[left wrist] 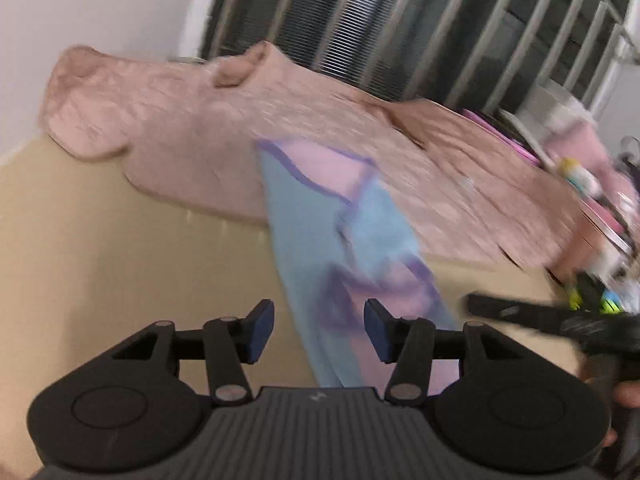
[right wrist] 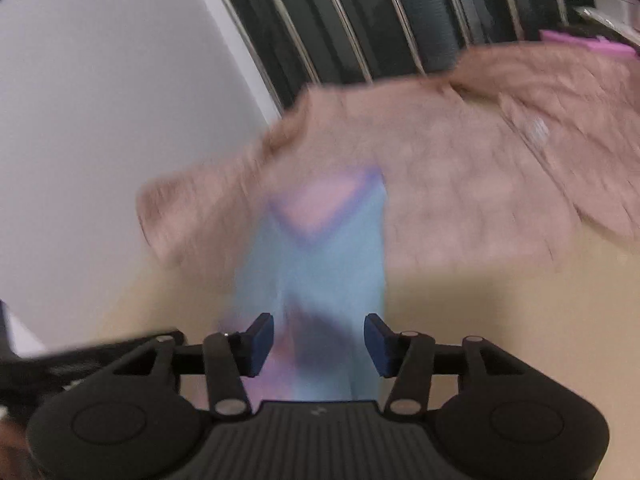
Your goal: Fold clothes
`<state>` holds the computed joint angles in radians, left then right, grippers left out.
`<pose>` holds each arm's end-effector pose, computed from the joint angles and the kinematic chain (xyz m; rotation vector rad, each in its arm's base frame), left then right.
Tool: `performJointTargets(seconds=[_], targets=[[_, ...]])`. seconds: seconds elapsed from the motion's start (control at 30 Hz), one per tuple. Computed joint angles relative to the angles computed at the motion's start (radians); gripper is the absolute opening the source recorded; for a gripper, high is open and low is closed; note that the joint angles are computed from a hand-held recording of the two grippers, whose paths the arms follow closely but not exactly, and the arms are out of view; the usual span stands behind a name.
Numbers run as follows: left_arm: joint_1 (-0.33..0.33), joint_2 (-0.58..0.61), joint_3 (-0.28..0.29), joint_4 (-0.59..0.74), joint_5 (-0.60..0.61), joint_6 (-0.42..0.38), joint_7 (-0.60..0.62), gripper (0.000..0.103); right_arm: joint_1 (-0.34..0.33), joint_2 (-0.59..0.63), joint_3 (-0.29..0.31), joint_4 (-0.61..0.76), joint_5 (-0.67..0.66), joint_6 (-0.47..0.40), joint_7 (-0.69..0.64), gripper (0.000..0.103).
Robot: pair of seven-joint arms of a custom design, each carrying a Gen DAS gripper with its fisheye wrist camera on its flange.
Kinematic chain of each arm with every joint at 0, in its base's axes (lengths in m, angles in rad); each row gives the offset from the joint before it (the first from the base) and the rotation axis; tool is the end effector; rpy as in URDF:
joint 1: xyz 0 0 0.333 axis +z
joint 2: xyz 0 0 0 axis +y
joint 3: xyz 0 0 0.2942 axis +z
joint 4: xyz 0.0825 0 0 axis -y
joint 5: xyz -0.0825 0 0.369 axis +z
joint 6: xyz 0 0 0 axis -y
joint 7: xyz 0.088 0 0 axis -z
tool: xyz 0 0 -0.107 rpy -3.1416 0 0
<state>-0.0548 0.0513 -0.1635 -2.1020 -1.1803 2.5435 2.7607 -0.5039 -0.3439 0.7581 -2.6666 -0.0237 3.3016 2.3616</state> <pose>0.5580 -0.1111 0.4168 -1.4012 2.3945 -1.3201 0.4355 0.1222 0.4164 -1.2390 1.9305 -0.5652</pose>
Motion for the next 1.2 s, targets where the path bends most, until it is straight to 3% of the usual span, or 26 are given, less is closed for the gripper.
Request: performJointTargets(seconds=[0.07,0.1,0.13,0.17,0.2,0.3,0.4,0.47,0.53,0.6,0.63,0.67,0.7,0.77,0.87,0.9,0.97,1.0,1.1,1.2], targets=[[-0.001,-0.035,0.000,-0.051,-0.011,-0.044,0.010,0.051,-0.004,-0.057,0.047,-0.051,-0.030,-0.022,0.070,0.035],[-0.005,-0.049,0.002,-0.074,-0.011,-0.057,0.015,0.047,0.046,-0.048,0.018,-0.069,0.004,-0.015,0.047,0.023],[-0.016,-0.056,-0.002,-0.090,0.004,-0.033,0.020,0.042,0.091,-0.040,-0.014,-0.085,0.006,-0.006,0.053,0.019],[-0.026,-0.062,-0.005,-0.104,0.018,-0.014,0.021,0.029,0.101,-0.042,-0.010,-0.099,0.011,0.001,0.062,0.018],[-0.031,-0.070,-0.001,-0.112,0.027,-0.015,0.013,0.014,0.076,-0.058,0.028,-0.107,0.021,0.006,0.082,0.015],[-0.043,-0.094,0.007,-0.140,0.053,-0.012,-0.007,0.009,0.010,-0.136,0.150,-0.124,0.060,-0.019,0.155,0.005],[-0.060,-0.137,0.014,-0.191,0.075,0.051,0.043,0.009,0.059,-0.197,0.152,-0.140,0.046,-0.079,0.212,0.003],[-0.059,-0.158,0.036,-0.212,0.093,0.032,0.053,0.009,0.119,-0.214,0.129,-0.161,0.040,-0.083,0.246,0.003],[-0.052,-0.174,0.060,-0.224,0.094,0.008,0.062,0.009,0.203,-0.200,0.069,-0.172,0.013,-0.078,0.239,0.003],[-0.042,-0.188,0.084,-0.230,0.074,-0.022,0.089,0.016,0.241,-0.218,0.055,-0.188,-0.004,-0.053,0.265,0.005],[-0.038,-0.194,0.093,-0.234,0.058,-0.032,0.111,0.020,0.226,-0.247,0.080,-0.202,-0.008,-0.024,0.292,0.007],[-0.036,-0.198,0.098,-0.238,0.042,-0.034,0.130,0.032,0.204,-0.278,0.105,-0.211,-0.011,-0.008,0.311,0.009],[-0.033,-0.202,0.102,-0.241,0.028,-0.038,0.149,0.041,0.184,-0.309,0.129,-0.219,-0.012,0.006,0.326,0.024],[-0.030,-0.206,0.107,-0.245,0.015,-0.063,0.178,0.041,0.160,-0.298,0.130,-0.212,-0.042,0.024,0.303,0.050],[-0.029,-0.212,0.103,-0.257,0.016,-0.078,0.202,0.040,0.107,-0.252,0.160,-0.184,-0.067,0.016,0.253,0.044],[-0.030,-0.213,0.100,-0.263,0.014,-0.075,0.208,0.038,0.107,-0.221,0.150,-0.175,-0.076,0.006,0.238,0.029],[-0.032,-0.211,0.101,-0.270,-0.004,-0.077,0.219,0.037,0.093,-0.206,0.161,-0.182,-0.063,0.034,0.240,0.009],[-0.031,-0.213,0.103,-0.272,-0.015,-0.082,0.224,0.037,0.089,-0.212,0.169,-0.189,-0.046,0.046,0.248,0.005],[-0.025,-0.215,0.106,-0.275,-0.024,-0.092,0.233,0.039,0.091,-0.266,0.197,-0.204,-0.001,0.020,0.274,0.004],[-0.022,-0.218,0.107,-0.283,-0.043,-0.088,0.247,0.038,0.137,-0.271,0.155,-0.217,-0.009,0.004,0.296,0.006]])
